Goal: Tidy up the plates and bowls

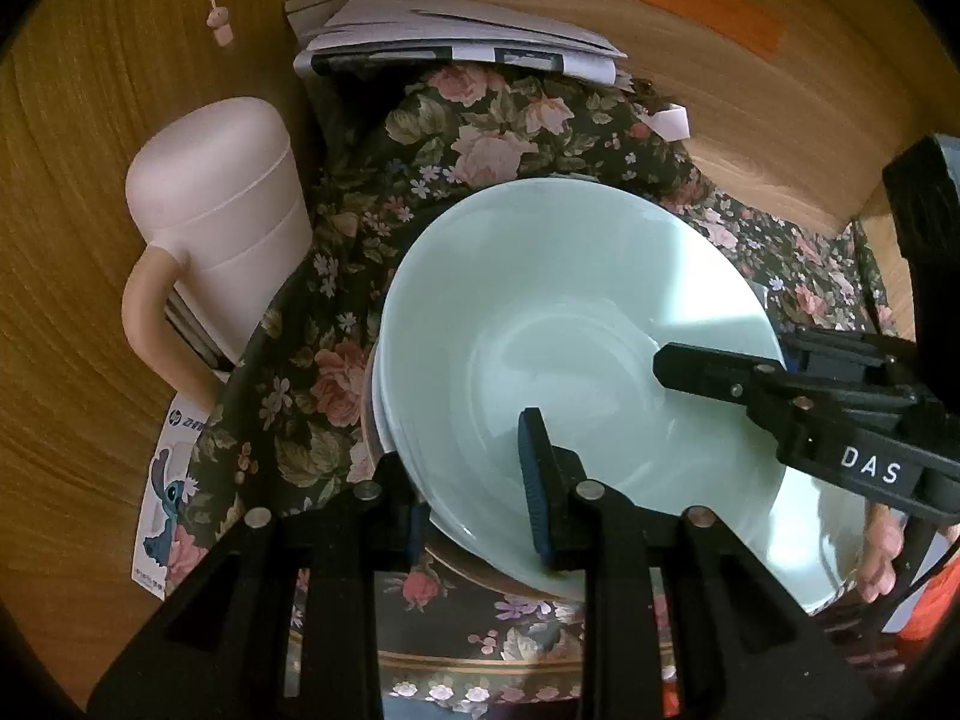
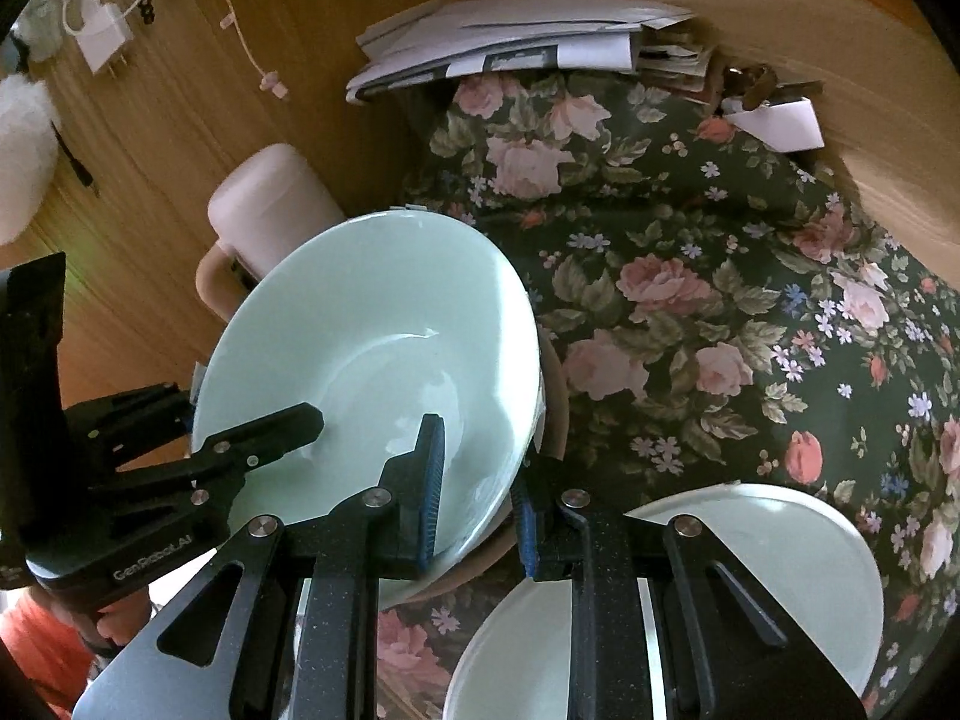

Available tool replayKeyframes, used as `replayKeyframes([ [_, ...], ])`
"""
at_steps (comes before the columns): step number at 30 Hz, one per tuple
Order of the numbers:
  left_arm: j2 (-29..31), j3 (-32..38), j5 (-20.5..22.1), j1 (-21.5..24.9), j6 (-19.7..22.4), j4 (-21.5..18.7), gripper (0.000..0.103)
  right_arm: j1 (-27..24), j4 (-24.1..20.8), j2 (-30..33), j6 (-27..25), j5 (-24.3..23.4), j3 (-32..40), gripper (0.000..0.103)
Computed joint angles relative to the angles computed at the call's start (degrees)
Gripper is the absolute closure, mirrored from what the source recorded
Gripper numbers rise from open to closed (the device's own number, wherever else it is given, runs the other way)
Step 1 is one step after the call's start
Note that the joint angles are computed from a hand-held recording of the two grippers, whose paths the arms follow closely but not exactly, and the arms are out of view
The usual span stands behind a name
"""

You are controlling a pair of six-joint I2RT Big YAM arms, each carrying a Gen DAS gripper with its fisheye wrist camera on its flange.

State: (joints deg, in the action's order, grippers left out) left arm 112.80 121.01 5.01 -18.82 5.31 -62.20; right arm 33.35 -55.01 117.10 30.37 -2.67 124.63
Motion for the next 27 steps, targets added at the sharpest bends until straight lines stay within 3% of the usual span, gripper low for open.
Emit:
replayKeyframes([
  [13, 0.6, 0.6, -1.2, -0.2, -0.5, 0.1, 0.076, -0.3, -1.2, -0.1, -1.7, -0.6, 0.7, 0.078],
  [17, 1.3, 1.6, -1.7, -0.2, -1.1, -0.4, 0.076, 0.2, -2.4, -0.4, -2.7, 3.8, 1.3, 0.078],
  [24, 1.9, 3.0, -2.1, -0.4, -0.7, -0.6, 0.076, -0.4, -2.0, -1.0, -2.4, 1.8, -0.4, 0.078],
  [27, 1.9, 3.2, -1.2, -0.4, 0.1, -1.1, 0.067, -0.4, -1.2, -1.5, -2.1, 1.9, -1.4, 0.078],
])
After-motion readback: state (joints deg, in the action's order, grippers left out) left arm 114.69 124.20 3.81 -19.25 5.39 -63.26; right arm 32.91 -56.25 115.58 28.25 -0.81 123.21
